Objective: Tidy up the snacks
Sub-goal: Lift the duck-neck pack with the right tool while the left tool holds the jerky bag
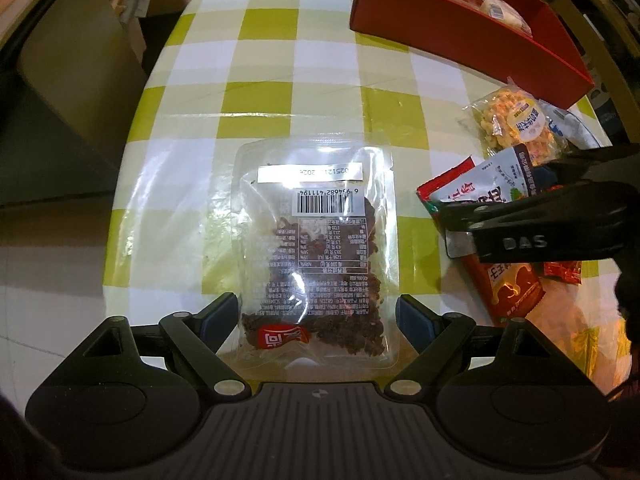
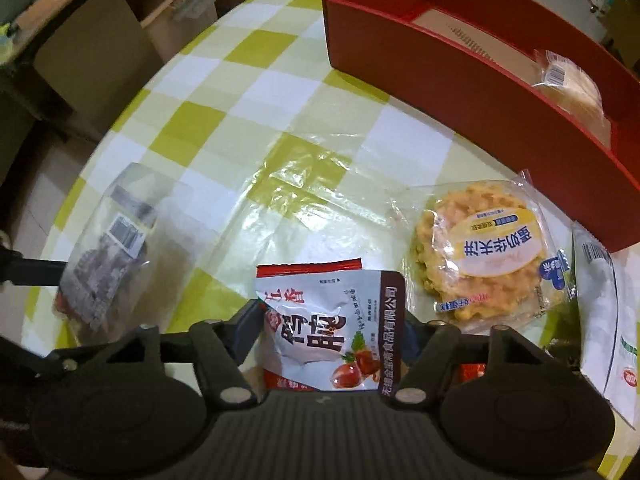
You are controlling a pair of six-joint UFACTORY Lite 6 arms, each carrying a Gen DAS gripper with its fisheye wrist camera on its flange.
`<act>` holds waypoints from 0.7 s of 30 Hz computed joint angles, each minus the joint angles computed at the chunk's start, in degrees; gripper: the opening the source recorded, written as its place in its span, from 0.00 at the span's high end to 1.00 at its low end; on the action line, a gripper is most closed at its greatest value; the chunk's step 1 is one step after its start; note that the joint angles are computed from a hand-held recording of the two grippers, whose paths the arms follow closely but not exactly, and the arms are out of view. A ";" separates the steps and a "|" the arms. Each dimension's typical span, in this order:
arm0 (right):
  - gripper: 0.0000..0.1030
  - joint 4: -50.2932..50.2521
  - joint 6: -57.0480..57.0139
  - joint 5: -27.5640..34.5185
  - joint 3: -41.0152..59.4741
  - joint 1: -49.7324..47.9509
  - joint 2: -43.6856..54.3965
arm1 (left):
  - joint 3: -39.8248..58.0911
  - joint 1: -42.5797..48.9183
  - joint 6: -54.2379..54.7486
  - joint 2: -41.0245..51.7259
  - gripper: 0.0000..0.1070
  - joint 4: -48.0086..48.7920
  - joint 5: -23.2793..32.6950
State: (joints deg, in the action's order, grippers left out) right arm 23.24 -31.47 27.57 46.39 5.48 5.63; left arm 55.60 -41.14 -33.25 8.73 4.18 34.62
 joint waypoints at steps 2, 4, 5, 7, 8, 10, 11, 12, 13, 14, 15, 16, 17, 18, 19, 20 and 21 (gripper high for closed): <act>0.36 1.83 -2.66 1.81 0.11 -2.05 -0.90 | 0.16 -0.14 -0.27 -0.02 0.17 0.10 0.04; 0.36 1.92 -2.54 1.72 0.17 -1.69 -0.78 | 0.18 -0.55 -0.96 -0.15 0.17 0.81 0.01; 0.36 1.90 -2.66 1.63 0.05 -1.55 -0.97 | 0.21 -0.63 -1.13 -0.12 0.17 0.90 0.05; 0.39 3.95 -4.45 2.32 0.44 -2.05 -0.86 | 0.28 -0.68 -1.38 0.05 0.16 0.92 0.16; 0.39 6.56 -6.33 3.27 0.94 -3.03 -0.57 | 0.35 -0.74 -1.54 0.16 0.16 0.99 0.21; 0.39 7.59 -8.21 4.13 1.31 -3.42 -0.94 | 0.43 -0.79 -1.47 0.24 0.16 0.99 0.08; 0.38 4.93 -7.32 2.30 0.76 -2.58 -2.04 | 0.40 -0.71 -1.34 0.20 0.16 0.95 0.04; 0.37 -0.12 -4.05 1.16 0.84 -1.51 -2.62 | 0.33 -0.62 -1.25 0.12 0.16 0.88 -0.05; 0.37 -3.90 -1.78 0.97 1.02 -1.17 -2.85 | 0.07 -0.46 -1.01 -0.09 0.16 0.69 -0.19; 0.37 -5.28 -1.59 2.67 1.24 -2.43 -3.43 | -0.22 -0.32 -0.63 -0.33 0.16 0.46 -0.38; 0.37 -4.26 -2.80 5.32 1.51 -4.04 -3.60 | -0.51 -0.17 -0.27 -0.60 0.16 0.31 -0.52; 0.37 -2.28 -5.19 8.21 1.28 -5.92 -3.88 | -0.80 0.07 0.14 -0.89 0.16 0.03 -0.63; 0.37 -1.42 -7.14 11.23 0.01 -7.26 -5.00 | -1.14 0.46 0.94 -1.20 0.16 -0.64 -0.87; 0.38 -2.31 -7.95 13.01 -1.45 -7.54 -6.26 | -1.39 0.88 1.97 -1.46 0.16 -1.59 -1.11; 0.38 -4.08 -7.88 13.71 -3.15 -7.50 -7.81 | -1.51 1.20 2.80 -1.73 0.16 -2.42 -1.24; 0.38 -6.58 -7.62 13.67 -5.41 -7.27 -10.52 | -1.66 1.35 3.42 -2.03 0.16 -2.92 -1.43; 0.38 -8.01 -8.12 13.35 -6.68 -7.05 -12.62 | -1.73 1.25 3.69 -2.25 0.16 -3.06 -1.61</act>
